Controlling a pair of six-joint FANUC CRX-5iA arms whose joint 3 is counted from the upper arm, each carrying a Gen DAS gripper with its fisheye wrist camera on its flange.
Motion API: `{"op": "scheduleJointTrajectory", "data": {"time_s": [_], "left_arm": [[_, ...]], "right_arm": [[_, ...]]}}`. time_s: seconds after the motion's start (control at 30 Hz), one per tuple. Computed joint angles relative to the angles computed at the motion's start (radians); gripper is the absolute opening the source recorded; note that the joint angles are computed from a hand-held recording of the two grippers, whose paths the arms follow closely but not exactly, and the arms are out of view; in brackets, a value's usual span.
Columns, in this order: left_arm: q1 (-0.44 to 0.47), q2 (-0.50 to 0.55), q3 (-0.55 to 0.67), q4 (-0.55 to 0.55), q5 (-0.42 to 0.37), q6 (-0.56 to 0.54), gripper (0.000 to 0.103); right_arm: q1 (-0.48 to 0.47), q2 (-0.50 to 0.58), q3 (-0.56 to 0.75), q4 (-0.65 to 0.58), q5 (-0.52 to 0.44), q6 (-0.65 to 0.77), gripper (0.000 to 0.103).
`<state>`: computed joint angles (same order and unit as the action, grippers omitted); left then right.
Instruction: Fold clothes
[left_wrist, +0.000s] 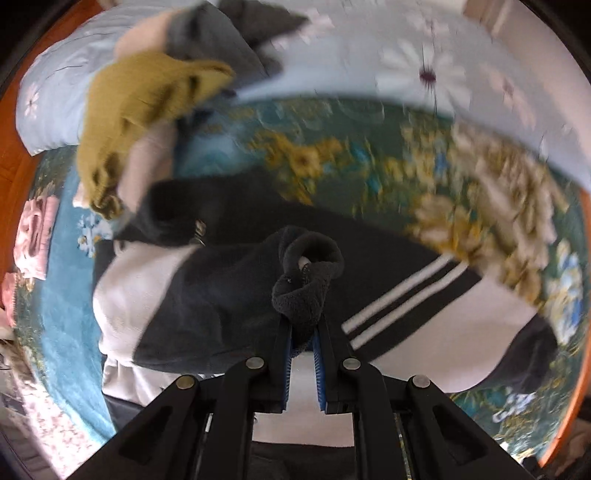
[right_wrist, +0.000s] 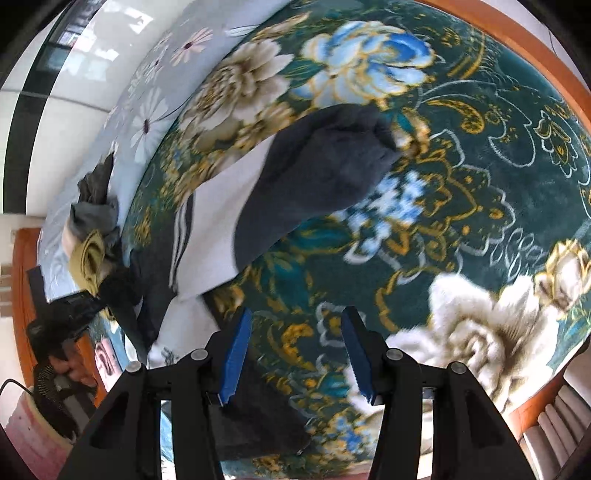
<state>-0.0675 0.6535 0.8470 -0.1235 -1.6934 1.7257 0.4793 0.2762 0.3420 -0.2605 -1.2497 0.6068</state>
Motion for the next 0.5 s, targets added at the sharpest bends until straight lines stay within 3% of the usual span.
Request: {"op": "scheduleJointTrajectory", "data": {"time_s": [0.07, 0.17, 0.2, 0.27, 0.5], "left_arm": [[-0.025, 0.047, 0.046, -0.029, -0.051, 0.009, 0.016], [-0.028, 0.08, 0.065, 0.001, -0.091, 0.017, 0.027], [-0.027, 0.087, 0.065, 0.016, -0.099, 0.018, 0.039], [-0.01, 0.089, 0.059, 0.081, -0.117, 0.02, 0.053], [0.116, 0.001, 0.014, 0.233, -0.115, 0.053, 0.059]], "right_arm": [[-0.032, 0.008, -0.01, -0.01, 0.031, 0.017, 0.052], [-0.089, 0.034, -0.011, -0.044, 0.092, 0.041, 0.052], [-0.11, 0.047, -0.011, -0.058, 0.114, 0.037, 0.052], [-0.135, 0.07, -0.011, -0.072, 0.146, 0.022, 0.052], [-0.183, 0.108, -0.076, -0.092, 0.277, -0.156, 0.056]]}}
